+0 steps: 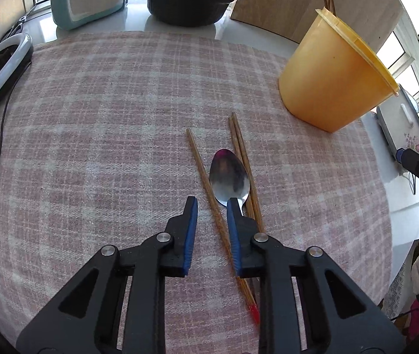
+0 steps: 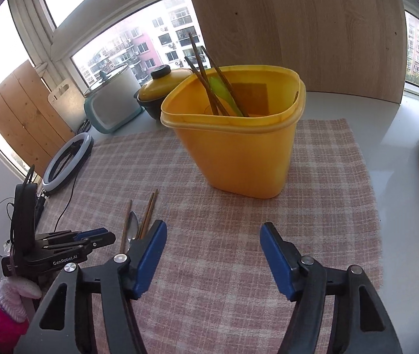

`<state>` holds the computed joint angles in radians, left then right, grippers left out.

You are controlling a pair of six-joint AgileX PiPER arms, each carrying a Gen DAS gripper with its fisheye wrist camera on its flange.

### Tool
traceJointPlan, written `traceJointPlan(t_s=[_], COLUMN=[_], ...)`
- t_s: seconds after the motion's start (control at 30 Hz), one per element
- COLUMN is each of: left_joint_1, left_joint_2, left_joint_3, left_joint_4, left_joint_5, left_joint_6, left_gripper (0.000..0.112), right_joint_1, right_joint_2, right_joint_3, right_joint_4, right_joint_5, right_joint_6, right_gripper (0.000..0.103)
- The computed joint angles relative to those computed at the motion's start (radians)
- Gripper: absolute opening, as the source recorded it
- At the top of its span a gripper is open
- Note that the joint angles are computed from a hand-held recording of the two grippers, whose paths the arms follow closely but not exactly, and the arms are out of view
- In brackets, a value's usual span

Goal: Organize utensils
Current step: 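Grasp a red-tipped chopstick with the left gripper while the right gripper grasps the metal spoon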

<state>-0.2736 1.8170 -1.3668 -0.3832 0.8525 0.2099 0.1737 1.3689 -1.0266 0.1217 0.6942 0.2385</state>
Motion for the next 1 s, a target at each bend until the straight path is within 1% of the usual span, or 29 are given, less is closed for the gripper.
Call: traceJointPlan(t_s=[0.1, 0.17, 0.23, 0.27, 0.3, 0.5, 0.67, 0.77, 0.9, 0.93, 0.97, 1.0], left_joint_1=[-0.002, 0.001, -0.003, -0.006, -0.009, -0.025, -0.032, -0.018, -0.008, -0.009, -0.013, -0.016], left_joint_2=[0.022, 0.04, 0.055, 0.061, 0.067, 0.069, 0.064, 0.058, 0.063, 0.07, 0.074, 0.072], left_joint_3=[-0.013, -0.027, -0.043, -0.049, -0.053, -0.045, -0.036, -0.029, -0.028, -0.037, -0.041, -0.035], left_joint_4=[0.0, -0.011, 0.003, 0.008, 0.016, 0.047, 0.059, 0.054, 0.03, 0.033, 0.038, 0.044], left_joint_5=[0.015, 0.029, 0.033, 0.036, 0.035, 0.015, -0.009, -0.009, -0.014, -0.005, -0.005, -0.015], left_joint_6=[-0.014, -0.014, -0.027, -0.031, -0.04, -0.05, -0.051, -0.051, -0.047, -0.055, -0.064, -0.065], left_gripper=[0.014, 0.014, 0.014, 0.014, 0.014, 0.011, 0.008, 0.008, 0.008, 0.01, 0.015, 0.015], right_joint_1=[0.012, 0.02, 0.026, 0.026, 0.027, 0.044, 0.073, 0.107, 0.146, 0.149, 0.151, 0.154], right_joint_2=[0.02, 0.034, 0.049, 0.057, 0.065, 0.11, 0.19, 0.248, 0.322, 0.334, 0.344, 0.352], right_joint_3=[0.001, -0.001, -0.007, -0.012, -0.016, -0.05, -0.112, -0.158, -0.225, -0.236, -0.245, -0.254], right_joint_4=[0.017, 0.022, 0.032, 0.047, 0.057, 0.12, 0.201, 0.197, 0.155, 0.157, 0.16, 0.16], right_joint_5=[-0.002, -0.004, -0.004, -0.004, -0.002, 0.009, 0.026, 0.035, 0.041, 0.043, 0.046, 0.048], right_joint_6=[-0.014, -0.012, -0.015, -0.029, -0.038, -0.113, -0.243, -0.27, -0.244, -0.243, -0.244, -0.244], right_gripper=[0.058, 0.057, 0.054, 0.05, 0.047, 0.04, 0.037, 0.037, 0.036, 0.036, 0.036, 0.036])
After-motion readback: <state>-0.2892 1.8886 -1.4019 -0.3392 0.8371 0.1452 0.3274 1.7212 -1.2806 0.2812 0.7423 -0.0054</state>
